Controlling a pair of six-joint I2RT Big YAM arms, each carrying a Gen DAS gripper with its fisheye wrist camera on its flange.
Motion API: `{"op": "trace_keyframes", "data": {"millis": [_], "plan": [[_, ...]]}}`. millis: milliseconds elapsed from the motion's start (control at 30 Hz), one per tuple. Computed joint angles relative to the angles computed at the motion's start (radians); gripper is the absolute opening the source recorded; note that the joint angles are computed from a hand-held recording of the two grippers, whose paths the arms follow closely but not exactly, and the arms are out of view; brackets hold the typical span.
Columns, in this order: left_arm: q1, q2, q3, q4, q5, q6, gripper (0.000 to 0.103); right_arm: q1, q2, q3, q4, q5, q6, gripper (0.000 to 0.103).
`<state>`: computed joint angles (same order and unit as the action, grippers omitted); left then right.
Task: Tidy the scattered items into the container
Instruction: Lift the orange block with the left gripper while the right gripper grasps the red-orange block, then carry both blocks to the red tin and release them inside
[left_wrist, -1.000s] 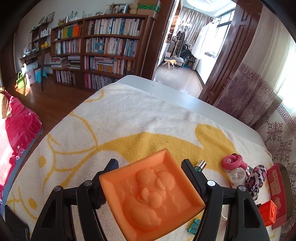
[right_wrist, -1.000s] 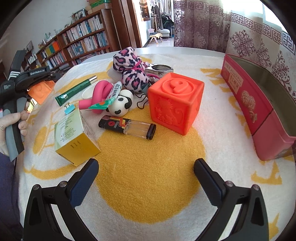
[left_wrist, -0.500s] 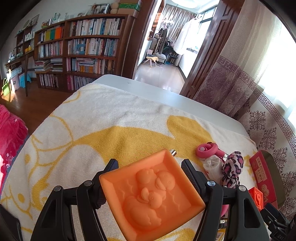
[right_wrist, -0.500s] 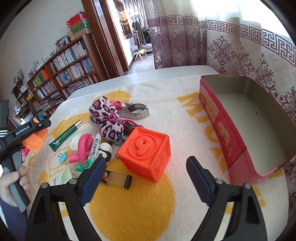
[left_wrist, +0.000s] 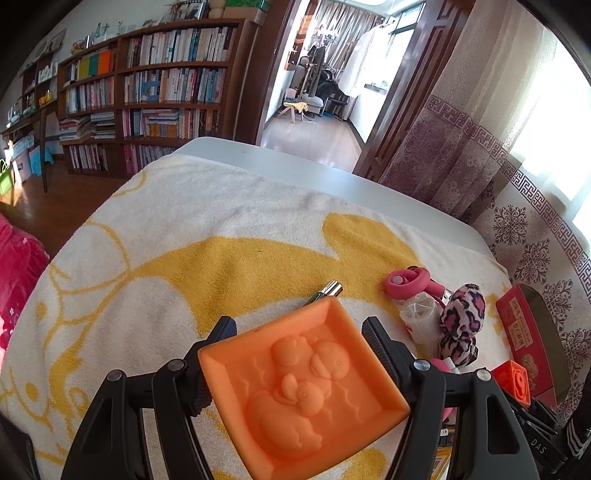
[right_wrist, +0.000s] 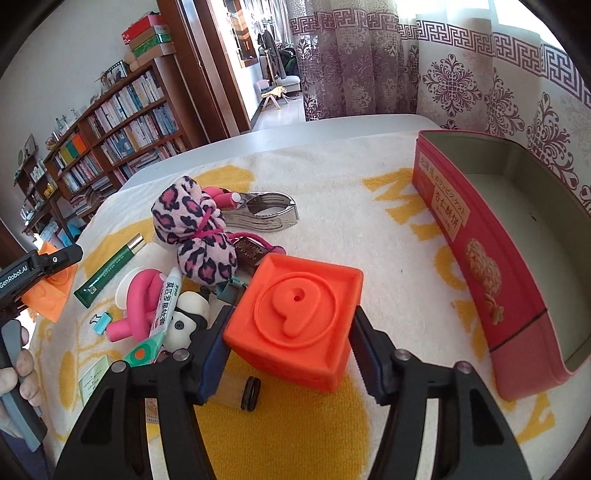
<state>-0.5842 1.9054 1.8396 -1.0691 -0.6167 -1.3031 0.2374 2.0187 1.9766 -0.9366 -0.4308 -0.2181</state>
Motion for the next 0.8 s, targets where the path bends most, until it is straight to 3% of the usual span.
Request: {"op": "trace_keyframes", "data": {"millis": [200, 433, 633, 800], "plan": [[-0.006, 0.017, 0.033, -0.017, -0.005, 0.016, 0.072, -0.041, -0.078, -0.077, 0.107, -0.080, 0.054, 0.064], [-0.024, 0.065, 0.141, -0.092, -0.041, 0.022, 0.072, -0.113, -0.124, -0.108, 0.268, -0.015, 0.126, 0.064], [-0.041, 0.172, 0.340, -0.153, -0.026, 0.086, 0.072, -0.179, -0.055, -0.015, 0.269, 0.045, 0.172, 0.065], [-0.054, 0.348, 0.670, -0.265, 0.007, 0.176, 0.072, -0.207, 0.026, 0.102, 0.218, 0.088, 0.174, 0.065]]}}
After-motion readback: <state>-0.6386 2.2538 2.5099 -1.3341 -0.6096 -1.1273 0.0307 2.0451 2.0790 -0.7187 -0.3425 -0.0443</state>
